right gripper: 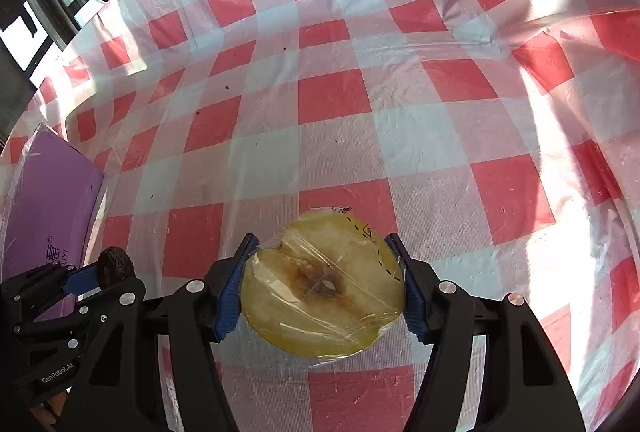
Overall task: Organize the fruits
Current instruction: 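Carry the wrapped pear half and plum over the box with both tools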
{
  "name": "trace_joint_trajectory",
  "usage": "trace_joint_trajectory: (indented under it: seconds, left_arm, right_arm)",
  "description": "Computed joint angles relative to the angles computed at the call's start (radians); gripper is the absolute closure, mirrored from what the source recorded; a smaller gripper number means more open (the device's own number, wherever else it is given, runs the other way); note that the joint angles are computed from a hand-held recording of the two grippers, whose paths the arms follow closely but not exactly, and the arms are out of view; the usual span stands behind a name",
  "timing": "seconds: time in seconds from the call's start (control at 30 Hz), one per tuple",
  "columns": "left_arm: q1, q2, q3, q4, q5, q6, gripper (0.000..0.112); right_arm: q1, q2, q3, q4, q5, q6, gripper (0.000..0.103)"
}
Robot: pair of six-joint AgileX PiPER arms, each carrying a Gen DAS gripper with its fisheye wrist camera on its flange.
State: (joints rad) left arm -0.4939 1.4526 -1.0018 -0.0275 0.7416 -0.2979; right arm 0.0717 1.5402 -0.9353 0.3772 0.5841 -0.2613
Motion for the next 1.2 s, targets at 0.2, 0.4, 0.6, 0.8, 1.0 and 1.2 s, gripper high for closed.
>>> trace_joint_trajectory:
  seconds: [0.2,0.4,0.6,0.8,1.0,1.2]
  left_arm:
    - [0.004,-0.097,0.043,-0.069,0.058,0.121,0.074]
    - [0.018,-0.183,0.030,-0.121,0.126,0.276,0.074]
    - [0.057,-0.242,0.009,-0.165,0.173,0.397,0.074]
    - [0.153,-0.306,0.010,-0.233,0.214,0.527,0.074]
    - [0.336,-0.363,-0.004,-0.330,0.275,0.704,0.074]
    - [0.548,-0.395,-0.018,-0.418,0.342,0.870,0.074]
  right_arm:
    - [0.041,-0.186,0.132,-0.108,0.096,0.159,0.040]
    - [0.161,-0.295,0.197,-0.181,0.141,0.364,0.040]
    - [0.299,-0.321,0.185,-0.294,0.173,0.578,0.040]
    - [0.433,-0.347,0.164,-0.399,0.200,0.804,0.040]
    - [0.586,-0.320,0.091,-0.506,0.205,1.005,0.040]
    - [0.692,-0.264,-0.030,-0.602,0.208,1.124,0.040]
